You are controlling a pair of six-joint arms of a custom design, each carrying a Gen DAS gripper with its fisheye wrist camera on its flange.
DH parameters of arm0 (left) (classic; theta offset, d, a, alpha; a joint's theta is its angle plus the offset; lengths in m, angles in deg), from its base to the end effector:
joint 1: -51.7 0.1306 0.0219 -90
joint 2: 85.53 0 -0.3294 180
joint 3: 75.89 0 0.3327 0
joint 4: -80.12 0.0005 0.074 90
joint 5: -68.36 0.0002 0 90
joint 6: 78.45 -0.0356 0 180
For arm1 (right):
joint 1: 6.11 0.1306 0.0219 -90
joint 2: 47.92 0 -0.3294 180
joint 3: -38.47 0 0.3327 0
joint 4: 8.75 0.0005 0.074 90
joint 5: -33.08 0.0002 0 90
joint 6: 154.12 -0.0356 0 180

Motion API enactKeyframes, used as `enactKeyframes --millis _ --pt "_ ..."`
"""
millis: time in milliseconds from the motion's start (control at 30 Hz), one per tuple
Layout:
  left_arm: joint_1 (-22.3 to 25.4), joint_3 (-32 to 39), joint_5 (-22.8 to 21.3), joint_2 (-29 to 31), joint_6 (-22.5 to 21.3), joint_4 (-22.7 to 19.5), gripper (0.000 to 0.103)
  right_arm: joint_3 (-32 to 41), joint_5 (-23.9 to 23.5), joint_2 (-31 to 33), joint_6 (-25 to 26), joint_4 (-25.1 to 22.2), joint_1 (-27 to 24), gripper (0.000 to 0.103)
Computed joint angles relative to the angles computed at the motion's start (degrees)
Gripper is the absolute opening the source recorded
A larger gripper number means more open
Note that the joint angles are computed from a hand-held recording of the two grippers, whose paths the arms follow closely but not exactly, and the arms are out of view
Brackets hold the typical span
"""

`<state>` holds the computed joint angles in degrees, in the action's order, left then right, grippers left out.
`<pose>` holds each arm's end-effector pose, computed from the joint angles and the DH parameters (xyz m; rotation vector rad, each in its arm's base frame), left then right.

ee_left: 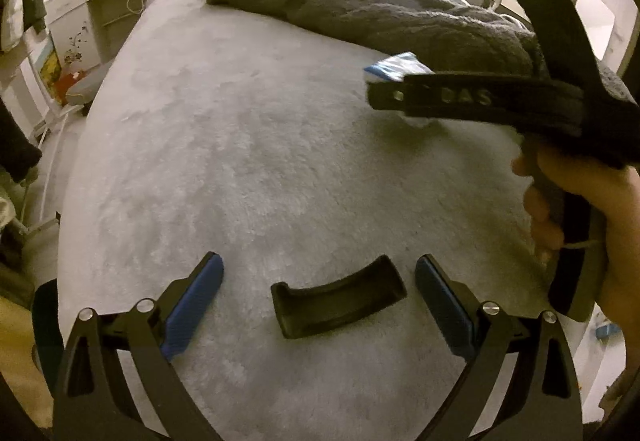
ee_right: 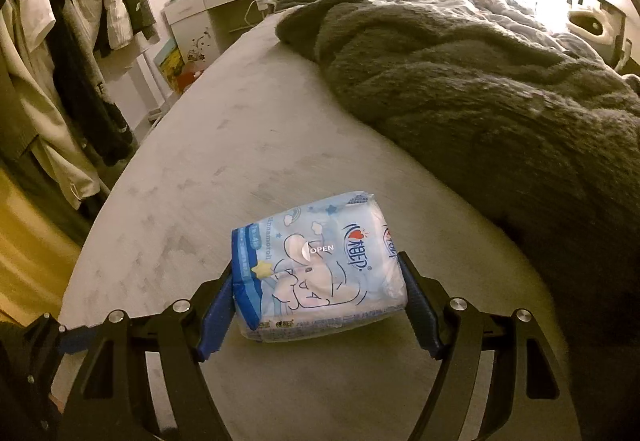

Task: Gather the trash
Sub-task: 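Lift the tissue pack with the right tool and carry it over the bin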

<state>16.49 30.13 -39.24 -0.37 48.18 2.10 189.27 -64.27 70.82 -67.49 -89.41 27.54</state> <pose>0.3028 -0.2011 0.4865 -0.1451 2.4993 -0.1188 0.4426 0.2995 0.5139 -0.6999 2.3581 0.4448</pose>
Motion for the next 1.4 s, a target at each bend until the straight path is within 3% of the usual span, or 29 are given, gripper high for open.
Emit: enactKeyframes --millis 133,200,400,500,767,900,1167,1400 --pt "-0.4 0.1 -1.9 0.2 0.0 0.0 0.094 -1.1 0.3 -1.0 0.3 0.6 -0.5 0.075" --pt "-1.1 -0.4 -3.1 -0.4 0.7 -0.4 0.083 -1.3 0.3 -1.4 0.2 1.0 -0.8 0.075" --pt "-0.4 -1.2 -3.2 -1.8 -0.2 0.3 0.065 -0.7 0.8 -1.7 0.1 1.6 -0.3 0.075" --pt "0.3 -1.7 -1.1 -2.7 -2.5 0.9 0.063 0.8 1.5 -1.4 -0.4 1.4 0.2 0.075" --pt "1.7 -2.9 3.6 -5.6 -7.8 3.6 0.04 -2.8 3.0 -4.8 -2.4 2.2 1.7 0.075" --pt "4.1 -4.2 9.6 -7.6 -8.8 5.6 0.026 -4.7 4.3 -6.5 -4.0 2.8 2.5 0.075" --pt "6.3 -6.9 14.7 -11.1 -11.6 7.7 0.015 -7.8 6.2 -9.9 -8.1 5.3 4.6 0.075" --pt "6.3 -8.5 15.3 -13.9 -14.8 7.3 0.014 -6.7 7.2 -10.2 -9.6 5.6 6.0 0.075"
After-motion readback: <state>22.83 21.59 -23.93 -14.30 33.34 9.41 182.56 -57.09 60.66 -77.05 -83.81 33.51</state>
